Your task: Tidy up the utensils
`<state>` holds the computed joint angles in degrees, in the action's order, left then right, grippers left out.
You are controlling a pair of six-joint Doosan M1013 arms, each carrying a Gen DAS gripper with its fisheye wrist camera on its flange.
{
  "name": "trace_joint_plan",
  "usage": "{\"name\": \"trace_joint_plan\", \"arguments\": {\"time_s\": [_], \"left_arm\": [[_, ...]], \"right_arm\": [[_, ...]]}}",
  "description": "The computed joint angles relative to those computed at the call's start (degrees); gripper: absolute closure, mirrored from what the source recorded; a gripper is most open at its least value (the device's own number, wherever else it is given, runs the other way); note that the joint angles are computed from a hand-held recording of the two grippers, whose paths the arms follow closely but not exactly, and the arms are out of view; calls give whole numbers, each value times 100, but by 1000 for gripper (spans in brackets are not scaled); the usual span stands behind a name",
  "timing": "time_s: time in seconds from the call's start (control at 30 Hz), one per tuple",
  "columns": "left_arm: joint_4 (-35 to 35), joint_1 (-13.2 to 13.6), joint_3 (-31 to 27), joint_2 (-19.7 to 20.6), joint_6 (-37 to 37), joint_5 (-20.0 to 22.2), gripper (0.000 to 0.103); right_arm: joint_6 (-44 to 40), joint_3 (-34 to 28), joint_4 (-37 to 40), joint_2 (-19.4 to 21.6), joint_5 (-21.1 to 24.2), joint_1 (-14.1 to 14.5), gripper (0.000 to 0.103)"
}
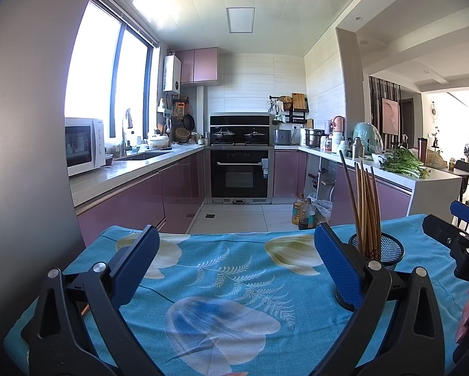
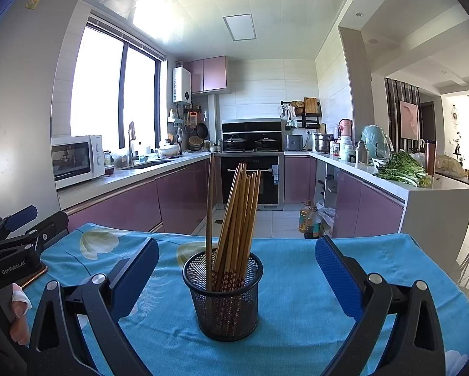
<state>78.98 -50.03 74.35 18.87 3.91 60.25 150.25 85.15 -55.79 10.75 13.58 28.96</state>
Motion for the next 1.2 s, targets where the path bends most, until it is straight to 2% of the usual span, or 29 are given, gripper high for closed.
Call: {"name": "trace_joint_plan", "arguments": {"time_s": [1.2], "left_arm": [[-10,4,-10,8,0,-8,6]], "right_arm": [[118,20,-114,-11,-29,-14,6]]}}
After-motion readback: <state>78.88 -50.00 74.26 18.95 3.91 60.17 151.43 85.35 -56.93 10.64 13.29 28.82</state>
